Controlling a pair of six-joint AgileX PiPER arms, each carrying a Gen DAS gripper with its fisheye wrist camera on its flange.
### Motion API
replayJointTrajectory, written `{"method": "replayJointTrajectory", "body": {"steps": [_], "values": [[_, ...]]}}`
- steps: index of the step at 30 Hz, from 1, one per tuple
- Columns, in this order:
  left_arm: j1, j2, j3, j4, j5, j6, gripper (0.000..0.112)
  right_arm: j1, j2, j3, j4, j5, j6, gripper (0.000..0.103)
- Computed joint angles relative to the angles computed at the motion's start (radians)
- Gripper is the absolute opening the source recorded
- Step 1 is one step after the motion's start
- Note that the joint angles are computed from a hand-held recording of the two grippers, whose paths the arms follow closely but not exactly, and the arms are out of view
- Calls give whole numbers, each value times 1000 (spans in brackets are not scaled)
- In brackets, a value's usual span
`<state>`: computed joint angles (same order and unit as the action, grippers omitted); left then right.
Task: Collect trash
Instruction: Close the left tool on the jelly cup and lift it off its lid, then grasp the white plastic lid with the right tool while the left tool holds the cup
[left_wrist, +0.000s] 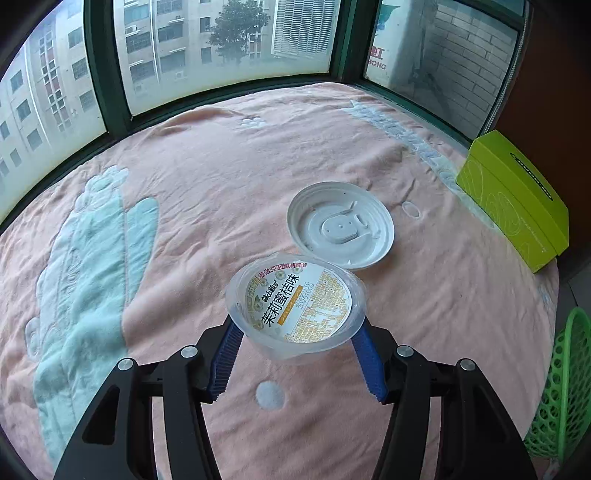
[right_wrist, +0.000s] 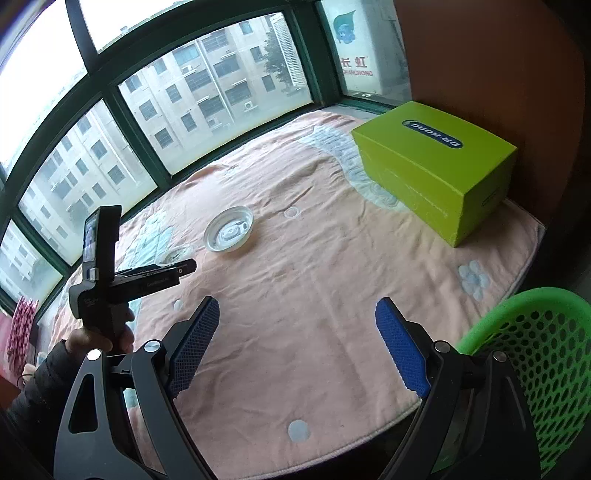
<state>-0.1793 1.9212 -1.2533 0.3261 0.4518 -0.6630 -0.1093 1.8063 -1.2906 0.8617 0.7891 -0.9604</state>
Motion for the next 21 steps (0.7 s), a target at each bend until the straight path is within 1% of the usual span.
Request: {"method": "replayJointTrajectory", "body": {"steps": [2, 4, 9, 12, 17, 21], "values": [[1, -55, 59, 37, -8, -35, 56, 27, 11, -9, -6, -3, -2, 86], [2, -112, 119, 72, -12, -72, 56, 62, 22, -22, -23, -22, 5, 88], [27, -248, 246, 96, -20, -108, 56, 164, 87, -100, -68, -69, 48, 91], [42, -318, 302, 124, -19, -138, 56, 234, 152, -186, -134, -79, 97, 92], [70, -404, 371, 114, -33, -132, 56, 343, 264, -329, -274, -108, 155, 93], [90, -437, 396, 86, -48, -110, 56, 402, 382, -478, -384, -91, 215, 95]]}}
